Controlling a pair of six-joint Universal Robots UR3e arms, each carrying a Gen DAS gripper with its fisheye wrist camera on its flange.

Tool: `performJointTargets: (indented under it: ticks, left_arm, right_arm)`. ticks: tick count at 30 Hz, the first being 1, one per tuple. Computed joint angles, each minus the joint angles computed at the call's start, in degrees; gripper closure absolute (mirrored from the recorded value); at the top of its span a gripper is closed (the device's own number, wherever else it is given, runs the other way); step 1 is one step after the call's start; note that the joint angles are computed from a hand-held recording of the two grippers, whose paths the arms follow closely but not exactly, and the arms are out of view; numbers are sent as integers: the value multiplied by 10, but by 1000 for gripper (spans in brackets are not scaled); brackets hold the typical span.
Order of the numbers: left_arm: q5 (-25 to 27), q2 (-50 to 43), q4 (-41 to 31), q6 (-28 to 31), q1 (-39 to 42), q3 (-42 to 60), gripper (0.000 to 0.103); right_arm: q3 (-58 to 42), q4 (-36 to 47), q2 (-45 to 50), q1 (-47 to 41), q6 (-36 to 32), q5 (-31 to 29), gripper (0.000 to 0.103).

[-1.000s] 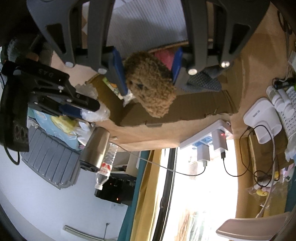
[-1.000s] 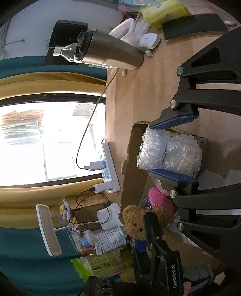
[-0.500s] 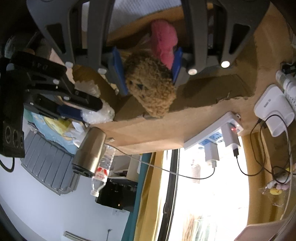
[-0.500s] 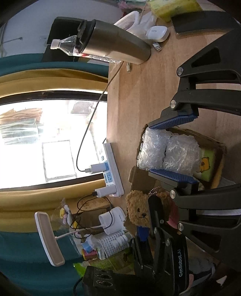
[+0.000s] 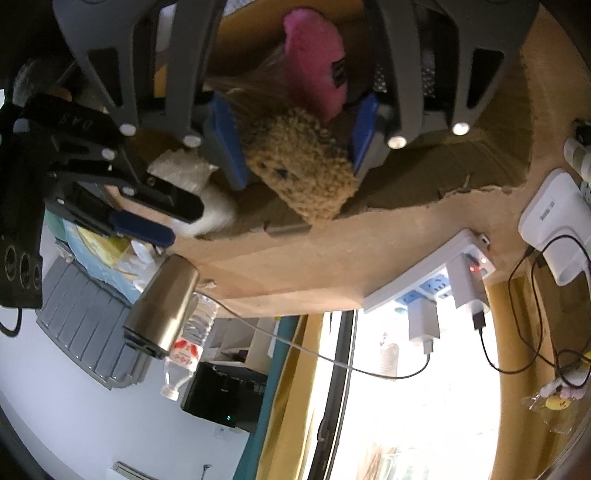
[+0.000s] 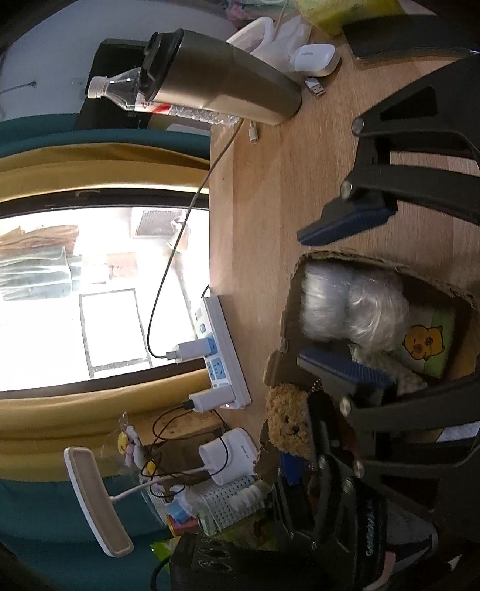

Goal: Organize soft objects
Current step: 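Lower the teddy sponge and bubble wrap into the box and open both grippers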

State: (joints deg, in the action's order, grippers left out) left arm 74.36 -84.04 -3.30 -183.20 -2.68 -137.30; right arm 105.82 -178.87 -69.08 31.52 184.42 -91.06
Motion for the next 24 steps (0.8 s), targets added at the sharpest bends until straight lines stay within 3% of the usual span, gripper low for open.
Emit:
performJointTargets:
  ticks: [3, 6, 24]
  left_arm:
    - [-4, 9, -2, 3, -1, -4, 38]
    - [-4, 23, 0, 1, -6, -10, 30]
    - [8, 171, -53, -10, -4, -68, 30]
  right_arm:
    - [-2, 3, -2, 4, 0, -6, 39]
    - [-4, 9, -5, 10, 1, -12, 39]
    - [44, 19, -69, 60, 25, -67, 39]
